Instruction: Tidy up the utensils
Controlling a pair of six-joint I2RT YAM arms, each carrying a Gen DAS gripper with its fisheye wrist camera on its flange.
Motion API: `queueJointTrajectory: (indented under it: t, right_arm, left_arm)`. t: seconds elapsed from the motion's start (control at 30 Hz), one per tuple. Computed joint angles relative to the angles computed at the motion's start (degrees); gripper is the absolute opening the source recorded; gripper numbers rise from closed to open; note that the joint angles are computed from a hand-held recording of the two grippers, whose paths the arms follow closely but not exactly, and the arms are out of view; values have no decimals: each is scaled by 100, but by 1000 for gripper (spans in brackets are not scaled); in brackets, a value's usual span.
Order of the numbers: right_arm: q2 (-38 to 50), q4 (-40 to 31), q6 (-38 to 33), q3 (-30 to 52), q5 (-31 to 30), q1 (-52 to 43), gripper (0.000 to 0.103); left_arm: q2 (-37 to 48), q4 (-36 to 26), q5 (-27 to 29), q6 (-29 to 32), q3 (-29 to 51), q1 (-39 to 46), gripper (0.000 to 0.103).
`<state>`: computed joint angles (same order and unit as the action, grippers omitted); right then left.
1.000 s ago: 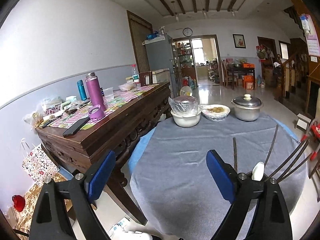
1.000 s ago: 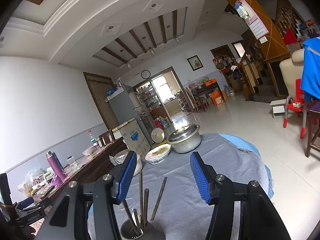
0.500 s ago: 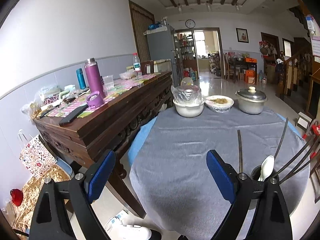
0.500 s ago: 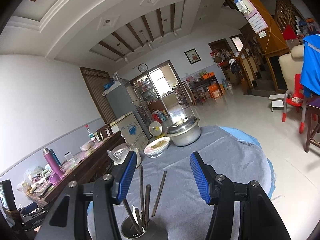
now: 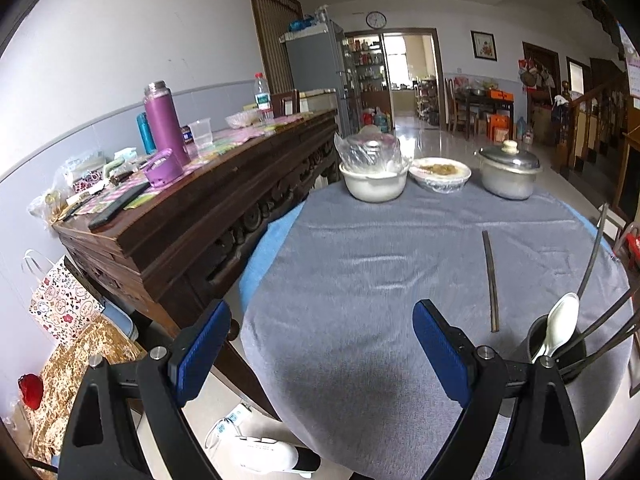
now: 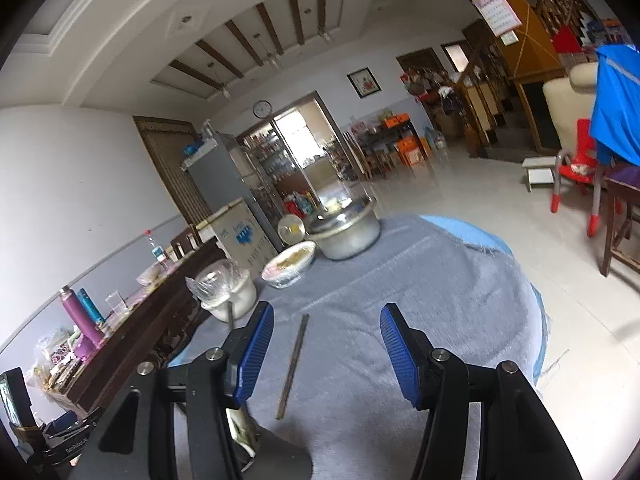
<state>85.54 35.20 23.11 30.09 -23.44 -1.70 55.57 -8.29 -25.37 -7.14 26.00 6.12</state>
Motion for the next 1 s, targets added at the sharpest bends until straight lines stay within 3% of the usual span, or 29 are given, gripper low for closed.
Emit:
queueJointTrajectory:
  t: [0.2, 0.43, 0.57, 0.67, 0.77, 1.0]
  right_arm:
    - [825, 32, -2, 370, -132, -97, 59]
    - [2181, -408, -25, 1473, -677, -199, 53]
    - [3377, -1725, -490, 3190, -1196, 11, 43]
    - [4253, -2776, -989, 4662, -1213, 342, 39]
    - [5210, -3924, -1375, 6377, -1130, 709, 38]
    - [7352, -5767, -1903, 10161, -345, 1580, 38]
  left_arm:
    - [1008, 532, 131, -44, 120, 8, 93]
    - [2437, 1087, 1028, 27, 575, 133, 93]
    - [3175, 1184, 1498, 14, 1021, 237, 93]
    - [3599, 1326, 1672, 59, 1288, 345, 93]
    - [4071, 1343, 1661, 168, 1672, 424, 93]
    - [4761, 1355, 1884, 276, 2220, 700, 93]
